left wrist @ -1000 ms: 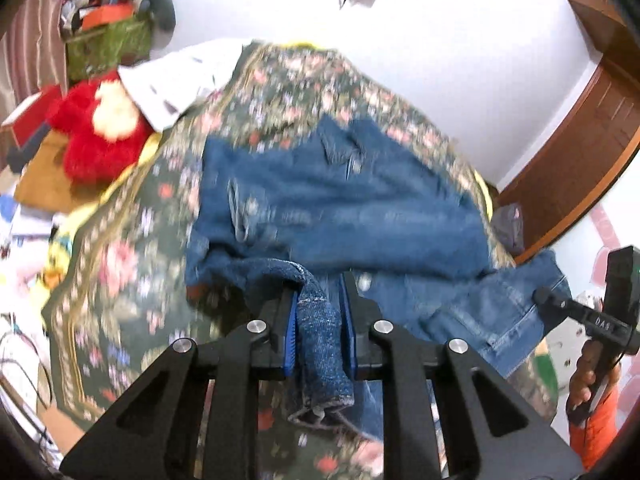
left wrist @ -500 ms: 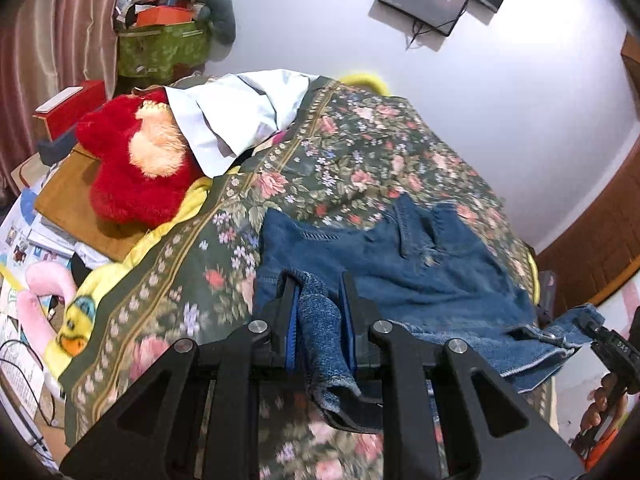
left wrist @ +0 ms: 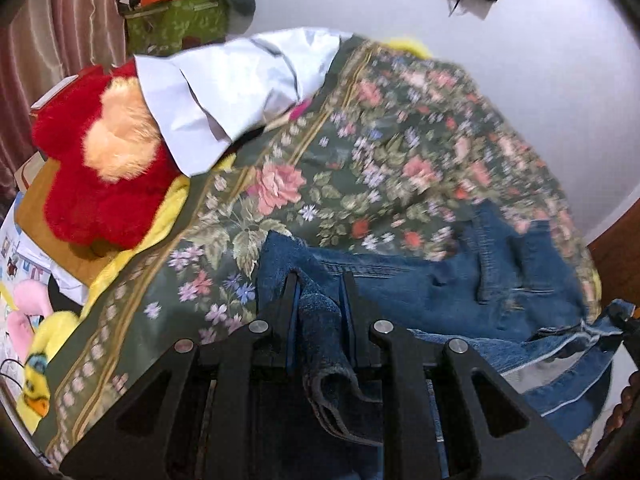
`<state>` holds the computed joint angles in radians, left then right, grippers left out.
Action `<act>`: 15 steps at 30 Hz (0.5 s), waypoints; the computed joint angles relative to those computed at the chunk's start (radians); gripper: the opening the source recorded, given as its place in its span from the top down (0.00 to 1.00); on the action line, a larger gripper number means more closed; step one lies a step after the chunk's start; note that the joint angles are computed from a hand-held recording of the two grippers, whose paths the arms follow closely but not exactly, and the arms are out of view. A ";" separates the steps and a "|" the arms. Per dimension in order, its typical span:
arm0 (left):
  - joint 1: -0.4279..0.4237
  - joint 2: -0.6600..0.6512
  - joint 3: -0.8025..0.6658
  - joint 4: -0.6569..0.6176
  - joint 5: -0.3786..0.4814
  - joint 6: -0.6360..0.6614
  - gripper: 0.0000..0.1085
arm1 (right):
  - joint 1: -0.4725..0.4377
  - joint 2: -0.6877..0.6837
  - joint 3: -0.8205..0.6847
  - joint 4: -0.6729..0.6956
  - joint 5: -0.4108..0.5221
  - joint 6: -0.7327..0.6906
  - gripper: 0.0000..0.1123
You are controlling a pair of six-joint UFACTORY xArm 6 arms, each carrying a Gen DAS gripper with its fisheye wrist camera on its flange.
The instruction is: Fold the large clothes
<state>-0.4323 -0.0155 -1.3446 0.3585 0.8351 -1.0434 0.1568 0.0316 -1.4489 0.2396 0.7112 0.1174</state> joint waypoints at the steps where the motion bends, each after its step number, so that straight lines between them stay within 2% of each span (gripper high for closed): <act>1: 0.007 0.028 -0.011 -0.019 0.008 0.014 0.82 | -0.004 0.023 -0.013 -0.004 0.008 0.005 0.86; 5: 0.020 0.068 -0.017 -0.042 0.014 0.035 0.81 | -0.038 0.070 -0.024 0.082 0.027 -0.067 0.85; 9: 0.016 0.085 -0.042 -0.041 0.051 0.062 0.79 | -0.073 0.077 -0.047 0.185 0.096 -0.169 0.85; 13: 0.018 0.101 -0.072 -0.067 0.091 0.118 0.78 | -0.071 0.040 -0.043 0.106 0.128 -0.190 0.85; 15: 0.016 0.097 -0.075 -0.072 0.106 0.129 0.78 | -0.060 -0.003 -0.018 -0.021 0.107 -0.148 0.85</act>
<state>-0.4159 0.0819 -1.4193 0.2867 0.9412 -0.9143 0.0964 0.0284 -1.4674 0.2187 0.8183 -0.0309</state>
